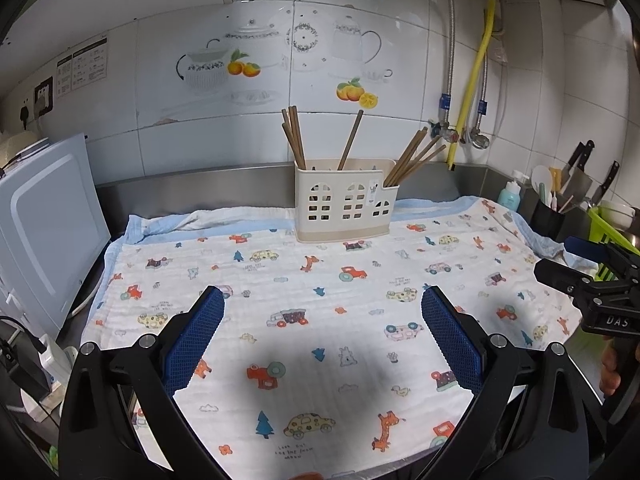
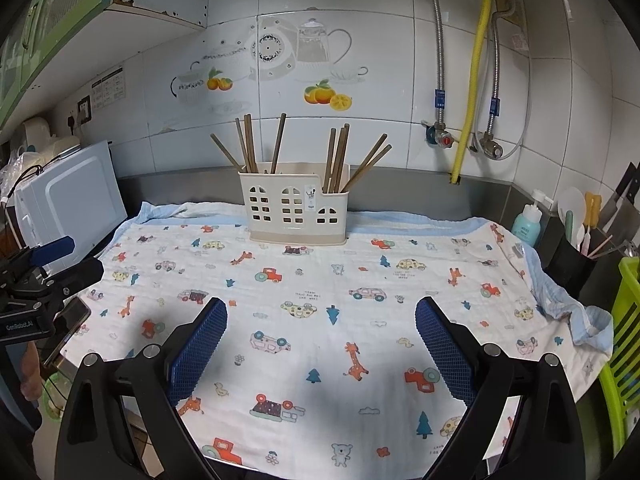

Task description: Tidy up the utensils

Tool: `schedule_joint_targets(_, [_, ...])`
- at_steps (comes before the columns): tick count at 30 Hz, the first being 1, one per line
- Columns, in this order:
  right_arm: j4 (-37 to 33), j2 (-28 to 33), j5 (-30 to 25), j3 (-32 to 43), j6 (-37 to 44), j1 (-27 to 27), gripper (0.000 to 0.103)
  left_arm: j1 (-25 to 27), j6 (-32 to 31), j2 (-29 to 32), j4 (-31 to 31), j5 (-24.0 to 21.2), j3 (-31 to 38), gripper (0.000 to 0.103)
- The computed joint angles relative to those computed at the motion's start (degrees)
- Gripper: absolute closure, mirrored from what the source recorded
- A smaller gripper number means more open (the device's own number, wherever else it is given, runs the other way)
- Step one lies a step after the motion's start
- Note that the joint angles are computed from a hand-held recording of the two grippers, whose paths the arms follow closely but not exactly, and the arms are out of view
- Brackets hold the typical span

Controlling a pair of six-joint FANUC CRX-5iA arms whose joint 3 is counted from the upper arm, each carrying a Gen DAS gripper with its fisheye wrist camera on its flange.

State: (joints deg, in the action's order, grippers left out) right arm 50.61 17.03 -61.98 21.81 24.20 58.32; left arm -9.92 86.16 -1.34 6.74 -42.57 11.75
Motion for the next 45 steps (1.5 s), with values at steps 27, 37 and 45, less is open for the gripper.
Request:
schedule_joint_targets(27, [-1.87,0.58,0.41,0.45,0.84,-0.29,0.011,-0.34,1.05,0.64,-0.85,-0.97,0.18,0.005])
schedule_joint_targets(37, [-2.53,0.93,0.54,0.79,0.86,-0.49,0.011,-0.43,1.23,0.96,-1.03,-1.24,0.46,0.005])
schedule_joint_targets(45, [-2.56,0.97,0.46,0.83,0.9,-0.55,0.011,-0.54,1.34,1.16,-1.51,-1.5,0.64,0.005])
